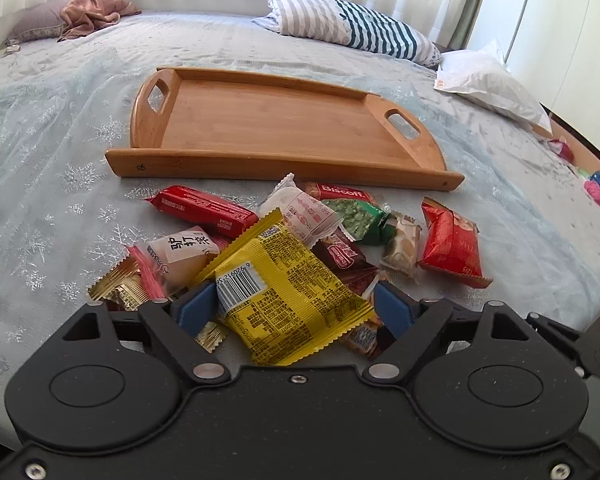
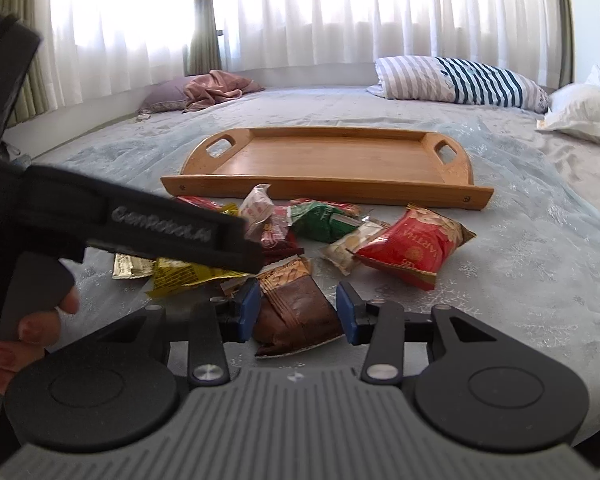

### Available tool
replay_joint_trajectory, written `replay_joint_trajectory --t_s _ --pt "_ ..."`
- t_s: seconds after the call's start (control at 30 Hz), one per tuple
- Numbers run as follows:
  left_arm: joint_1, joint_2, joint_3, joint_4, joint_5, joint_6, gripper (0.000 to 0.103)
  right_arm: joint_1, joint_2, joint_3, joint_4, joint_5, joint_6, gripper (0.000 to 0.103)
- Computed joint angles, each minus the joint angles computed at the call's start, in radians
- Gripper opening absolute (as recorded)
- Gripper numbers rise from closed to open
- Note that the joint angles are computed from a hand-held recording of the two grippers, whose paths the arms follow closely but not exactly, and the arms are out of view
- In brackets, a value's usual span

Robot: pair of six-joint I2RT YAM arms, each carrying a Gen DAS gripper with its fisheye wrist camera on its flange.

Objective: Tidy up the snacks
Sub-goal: 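Grasp the yellow wafer pack with the left tool while the right tool grasps the brown chocolate pack, then carry both packs onto the wooden tray and open both tools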

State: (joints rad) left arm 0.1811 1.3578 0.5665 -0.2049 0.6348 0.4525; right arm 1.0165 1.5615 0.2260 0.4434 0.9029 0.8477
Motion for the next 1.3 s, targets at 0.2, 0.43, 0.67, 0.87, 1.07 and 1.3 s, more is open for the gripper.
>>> replay_joint_trajectory --t_s 0.2,0.43,0.67,0.87,1.07,1.3 --pt "-0.026 0.028 0.011 0.037 -0.03 -0.069 0.081 0.014 0.041 0.017 0.037 0.01 -0.047 0.07" --pt "-0.015 0.005 0.02 0.003 -0.021 -0.032 0.074 0.011 0.053 0.021 0.034 -0.011 -0.051 0.075" --pt "0.008 -0.058 0.009 -0.034 -0.009 0.024 0.072 -0.015 0.03 0.008 0.038 -0.037 -0.025 0.048" --pt "0.014 -0.1 0.003 -0.025 -0.024 0.052 0.063 -0.008 -0.011 0.004 0.003 -0.021 0.02 0.047" --pt "0.031 -0.1 0.033 -0.042 0.001 0.073 0.061 -0.014 -0.091 0.02 -0.107 0.016 0.058 0.047" --pt "0.007 -0.043 0.153 -0.058 0.024 0.053 0.061 -0.12 -0.307 0.013 -0.23 -0.016 0.003 0.047"
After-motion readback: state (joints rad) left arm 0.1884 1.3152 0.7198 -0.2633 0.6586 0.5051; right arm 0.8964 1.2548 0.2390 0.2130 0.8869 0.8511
